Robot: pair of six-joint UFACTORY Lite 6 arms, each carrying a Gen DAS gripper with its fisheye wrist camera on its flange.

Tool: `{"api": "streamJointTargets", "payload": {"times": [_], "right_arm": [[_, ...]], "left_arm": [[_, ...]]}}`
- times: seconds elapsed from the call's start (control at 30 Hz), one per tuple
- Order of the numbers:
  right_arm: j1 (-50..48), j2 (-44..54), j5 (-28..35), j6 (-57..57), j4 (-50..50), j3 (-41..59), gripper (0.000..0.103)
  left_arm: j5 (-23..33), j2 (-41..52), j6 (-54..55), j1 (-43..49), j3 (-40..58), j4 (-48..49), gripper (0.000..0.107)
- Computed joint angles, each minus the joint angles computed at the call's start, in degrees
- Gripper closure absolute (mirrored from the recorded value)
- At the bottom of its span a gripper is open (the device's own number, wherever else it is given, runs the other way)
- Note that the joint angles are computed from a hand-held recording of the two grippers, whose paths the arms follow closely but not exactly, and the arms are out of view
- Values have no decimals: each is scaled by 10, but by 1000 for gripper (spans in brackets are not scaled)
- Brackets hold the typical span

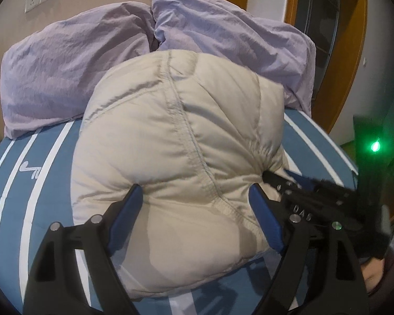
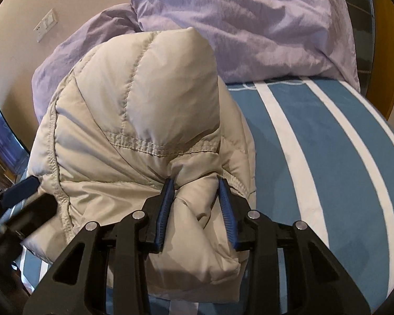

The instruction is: Fold large clothes

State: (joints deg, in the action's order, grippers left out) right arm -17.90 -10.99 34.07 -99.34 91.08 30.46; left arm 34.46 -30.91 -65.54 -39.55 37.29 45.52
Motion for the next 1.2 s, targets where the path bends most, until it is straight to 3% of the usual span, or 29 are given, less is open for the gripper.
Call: {"api": "streamJointTargets", "payload": {"times": [0.33, 0.53, 1.0, 1.2], "right_arm": [[-12, 14, 15, -13, 11, -5, 66], [-16, 5, 18, -16, 14, -18, 66], [-22, 4, 22, -29, 30, -25, 66], [-20, -36, 4, -9, 11, -23, 62]], "left_arm": [[27, -5, 39, 44, 42, -7, 24], [61, 15, 9, 66, 64, 72, 24], [0, 86, -31, 150, 62, 131, 22], [-90, 132, 1, 219, 63, 92, 22]]}}
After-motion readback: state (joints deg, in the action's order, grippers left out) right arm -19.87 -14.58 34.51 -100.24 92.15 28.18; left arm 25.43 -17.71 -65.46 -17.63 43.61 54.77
